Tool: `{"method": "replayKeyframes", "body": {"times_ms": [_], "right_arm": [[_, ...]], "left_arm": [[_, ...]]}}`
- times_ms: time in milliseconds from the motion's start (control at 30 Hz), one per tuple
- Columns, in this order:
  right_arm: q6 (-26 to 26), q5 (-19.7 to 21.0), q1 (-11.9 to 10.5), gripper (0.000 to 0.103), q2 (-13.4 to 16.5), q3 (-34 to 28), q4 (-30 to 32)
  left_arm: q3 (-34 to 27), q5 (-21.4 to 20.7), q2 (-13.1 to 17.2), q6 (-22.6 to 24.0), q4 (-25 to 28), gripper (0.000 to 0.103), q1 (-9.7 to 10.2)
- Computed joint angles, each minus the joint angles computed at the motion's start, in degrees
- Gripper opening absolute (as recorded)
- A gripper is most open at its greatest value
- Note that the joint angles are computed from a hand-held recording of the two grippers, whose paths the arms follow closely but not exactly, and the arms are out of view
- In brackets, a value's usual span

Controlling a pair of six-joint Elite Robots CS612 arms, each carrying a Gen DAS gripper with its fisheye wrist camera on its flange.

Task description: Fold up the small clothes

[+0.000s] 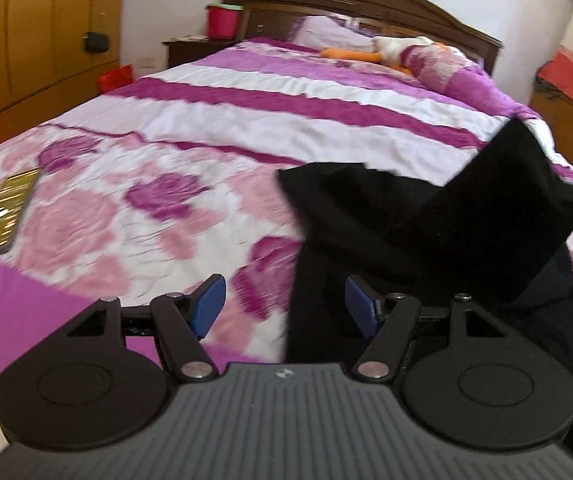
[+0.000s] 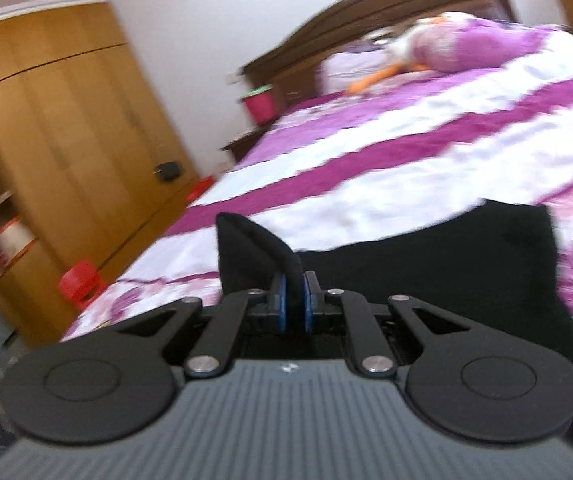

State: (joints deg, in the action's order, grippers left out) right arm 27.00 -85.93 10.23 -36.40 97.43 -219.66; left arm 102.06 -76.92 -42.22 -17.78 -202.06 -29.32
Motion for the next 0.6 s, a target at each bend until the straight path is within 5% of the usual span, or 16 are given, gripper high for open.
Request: {"method": "replayKeyframes", "body": {"times_ms": [367, 600], "right_arm": [[12.8, -8.2, -3.3, 0.01, 3.1, 1.2, 5.5], [8.6, -4.9, -4.4, 0.014, 2.5, 2.1, 6.6]], "left_arm": [[-6.8, -1.2, 3.6, 2.7, 5.2, 0.071, -1.45], [-9.4, -1.4, 4.5, 1.6, 7.7, 0.071, -1.15]]}}
